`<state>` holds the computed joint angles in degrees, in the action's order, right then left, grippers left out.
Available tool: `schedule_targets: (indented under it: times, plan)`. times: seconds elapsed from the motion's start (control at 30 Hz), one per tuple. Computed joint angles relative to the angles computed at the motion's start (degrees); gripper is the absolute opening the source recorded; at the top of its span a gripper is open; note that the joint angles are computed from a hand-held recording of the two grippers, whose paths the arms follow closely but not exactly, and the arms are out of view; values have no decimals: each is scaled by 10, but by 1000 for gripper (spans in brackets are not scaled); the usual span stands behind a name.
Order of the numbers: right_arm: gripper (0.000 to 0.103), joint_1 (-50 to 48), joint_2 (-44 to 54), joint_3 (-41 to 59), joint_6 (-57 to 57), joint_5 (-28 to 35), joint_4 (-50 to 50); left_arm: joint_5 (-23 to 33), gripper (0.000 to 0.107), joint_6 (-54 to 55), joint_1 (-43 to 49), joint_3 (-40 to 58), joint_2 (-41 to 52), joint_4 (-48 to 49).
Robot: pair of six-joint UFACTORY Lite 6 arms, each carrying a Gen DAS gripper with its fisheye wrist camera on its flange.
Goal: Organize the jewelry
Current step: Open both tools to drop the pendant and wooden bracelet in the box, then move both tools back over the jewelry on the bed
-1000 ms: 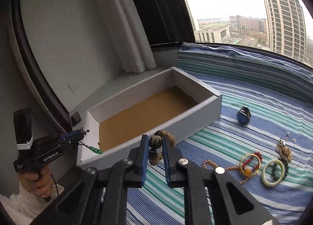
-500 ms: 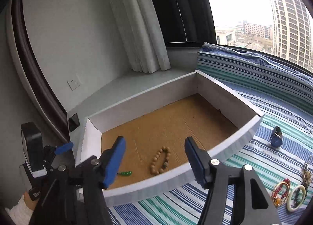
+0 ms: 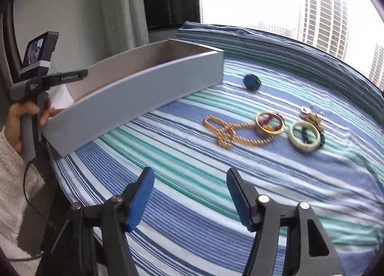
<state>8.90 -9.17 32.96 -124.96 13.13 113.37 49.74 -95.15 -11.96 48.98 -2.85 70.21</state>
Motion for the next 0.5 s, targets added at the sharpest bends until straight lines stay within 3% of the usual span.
schedule_targets:
  times: [0.1,0.3,0.4,0.5]
  plan:
    - [64,-64,-33,-49,-41,20,24,11,91,-1,-9,-19,-22,-10]
    - [64,-171,-61,-81,-21,65,0,43,91,11,-48,-60,-68,-34]
    - [64,-187,-63,-98,-92,69,66,59,91,29,-72,-63,-82,-50]
    - [64,-200,-42,-97,-103,70,74,122,91,0,-132,-66,-120,-55]
